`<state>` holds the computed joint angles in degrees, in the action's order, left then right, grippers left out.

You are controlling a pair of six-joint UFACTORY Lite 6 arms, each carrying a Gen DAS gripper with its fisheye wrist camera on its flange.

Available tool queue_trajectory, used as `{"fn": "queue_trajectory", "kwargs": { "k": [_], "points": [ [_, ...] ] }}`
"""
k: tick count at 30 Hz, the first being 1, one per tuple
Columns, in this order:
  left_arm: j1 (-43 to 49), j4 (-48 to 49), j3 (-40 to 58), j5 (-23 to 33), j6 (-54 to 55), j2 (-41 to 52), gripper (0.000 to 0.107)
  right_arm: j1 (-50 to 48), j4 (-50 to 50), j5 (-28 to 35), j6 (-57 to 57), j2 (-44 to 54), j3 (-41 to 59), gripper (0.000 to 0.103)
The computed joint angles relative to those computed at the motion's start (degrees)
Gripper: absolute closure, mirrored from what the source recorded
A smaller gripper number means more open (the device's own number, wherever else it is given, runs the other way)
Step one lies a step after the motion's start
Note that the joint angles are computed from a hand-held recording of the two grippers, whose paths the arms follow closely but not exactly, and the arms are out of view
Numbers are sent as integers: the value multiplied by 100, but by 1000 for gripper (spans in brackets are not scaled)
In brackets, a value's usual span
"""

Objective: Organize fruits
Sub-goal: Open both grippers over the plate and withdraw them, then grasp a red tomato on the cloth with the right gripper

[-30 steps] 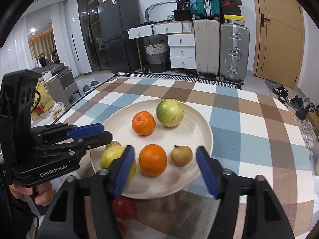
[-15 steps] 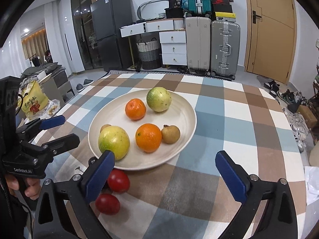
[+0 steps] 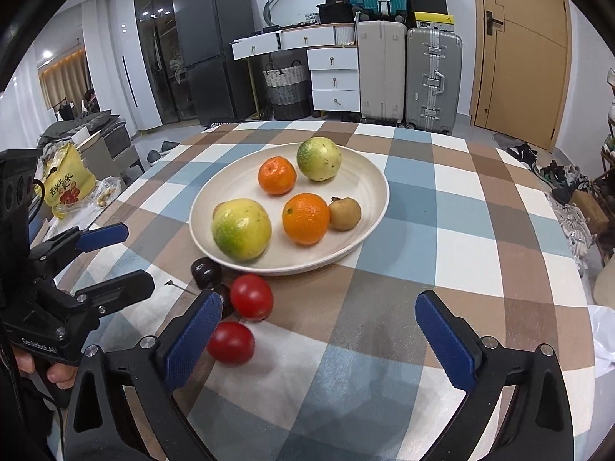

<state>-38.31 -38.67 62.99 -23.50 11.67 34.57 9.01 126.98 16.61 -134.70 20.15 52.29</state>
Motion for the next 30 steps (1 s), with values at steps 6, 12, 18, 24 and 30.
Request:
{"fn": "queue_trajectory", "kwargs": {
  "k": [6, 12, 18, 24, 30],
  "points": [
    [-109, -162, -51, 24, 129, 47, 5, 251, 638, -262, -519, -210, -270, 1],
    [-119, -192, -126, 43, 26, 11, 5, 218, 1, -137, 199, -238, -464, 1],
    [-178, -279, -218, 56, 28, -34, 5, 379, 30, -198, 146, -183, -511, 1],
    [-197, -588, -105, 135, 345, 40, 5, 494, -43, -327, 208, 83, -337, 1],
    [-175, -591, -96, 163, 341, 41, 5, 557, -58, -362, 146, 214, -252, 6]
  ]
}}
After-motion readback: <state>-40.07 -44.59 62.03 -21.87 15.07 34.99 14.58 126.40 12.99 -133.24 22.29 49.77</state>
